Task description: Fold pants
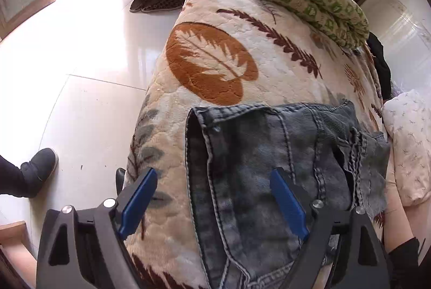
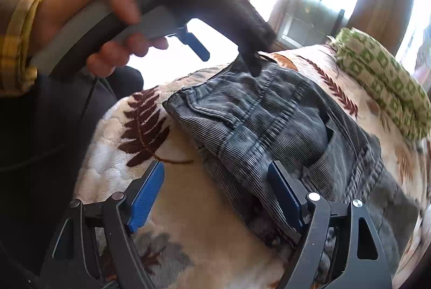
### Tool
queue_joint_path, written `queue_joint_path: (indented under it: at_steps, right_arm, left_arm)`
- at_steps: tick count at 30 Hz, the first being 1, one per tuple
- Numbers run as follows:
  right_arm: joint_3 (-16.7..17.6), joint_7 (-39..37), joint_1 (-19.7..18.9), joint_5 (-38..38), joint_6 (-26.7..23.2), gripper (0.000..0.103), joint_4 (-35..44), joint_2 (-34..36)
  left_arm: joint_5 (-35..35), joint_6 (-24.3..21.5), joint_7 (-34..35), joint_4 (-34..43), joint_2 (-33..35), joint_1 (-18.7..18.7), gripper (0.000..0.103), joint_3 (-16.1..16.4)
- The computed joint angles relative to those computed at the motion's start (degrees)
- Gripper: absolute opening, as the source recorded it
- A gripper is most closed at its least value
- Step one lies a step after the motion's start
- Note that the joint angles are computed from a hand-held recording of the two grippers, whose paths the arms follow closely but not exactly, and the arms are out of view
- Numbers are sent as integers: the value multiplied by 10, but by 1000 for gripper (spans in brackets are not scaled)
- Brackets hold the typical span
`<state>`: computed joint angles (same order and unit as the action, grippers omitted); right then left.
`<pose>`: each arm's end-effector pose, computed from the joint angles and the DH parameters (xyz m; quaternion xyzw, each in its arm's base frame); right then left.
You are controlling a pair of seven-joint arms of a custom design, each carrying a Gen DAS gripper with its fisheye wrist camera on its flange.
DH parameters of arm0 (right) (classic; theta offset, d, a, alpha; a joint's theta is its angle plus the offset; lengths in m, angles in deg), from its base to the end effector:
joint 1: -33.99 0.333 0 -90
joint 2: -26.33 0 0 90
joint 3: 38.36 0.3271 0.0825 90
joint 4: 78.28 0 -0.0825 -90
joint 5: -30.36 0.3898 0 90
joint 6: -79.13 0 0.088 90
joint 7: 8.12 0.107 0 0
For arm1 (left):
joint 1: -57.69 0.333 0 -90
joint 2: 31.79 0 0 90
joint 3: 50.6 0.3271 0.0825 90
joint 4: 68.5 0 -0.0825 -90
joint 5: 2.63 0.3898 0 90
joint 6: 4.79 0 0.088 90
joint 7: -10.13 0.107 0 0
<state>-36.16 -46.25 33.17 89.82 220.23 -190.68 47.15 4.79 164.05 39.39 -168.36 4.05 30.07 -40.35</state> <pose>0.6352 0.0129 0.3084 -0.9361 0.0517 -0.1629 0.3074 0.6800 -0.2423 0.2915 -0.8387 0.4573 -0.2768 0.1046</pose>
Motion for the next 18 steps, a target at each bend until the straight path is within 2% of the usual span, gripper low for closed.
queue_joint_path:
  at_steps: [3, 4, 5, 6, 7, 10, 13, 16, 18]
  right_arm:
    - [12, -52, 5, 28, 40, 79, -10, 3]
    - [14, -62, 7, 35, 48, 79, -11, 5]
    - [15, -67, 8, 39, 51, 79, -11, 7]
    - [17, -72, 7, 44, 53, 79, -10, 8]
    - [18, -78, 7, 50, 55, 79, -9, 10]
    - [22, -91, 8, 64, 62, 79, -5, 14]
    - [31, -115, 11, 90, 78, 78, -4, 16]
    - [46, -165, 13, 139, 102, 64, 1, 23]
    - [52, -201, 17, 169, 118, 46, 2, 25]
  left_arm:
    - [-18, 7, 25, 15, 17, 30, 86, -31]
    - [-27, 12, 35, 17, 21, 39, 83, -41]
    - [-32, 16, 40, 18, 24, 39, 81, -42]
    - [-30, 19, 36, 18, 26, 26, 80, -26]
    - [-31, 23, 41, 19, 27, 22, 74, -22]
    - [-45, 34, 58, 23, 30, 25, 65, -27]
    - [-56, 36, 61, 26, 34, 15, 64, -17]
    - [-67, 43, 68, 24, 35, 14, 60, -16]
    - [-77, 52, 74, 19, 33, 18, 59, -21]
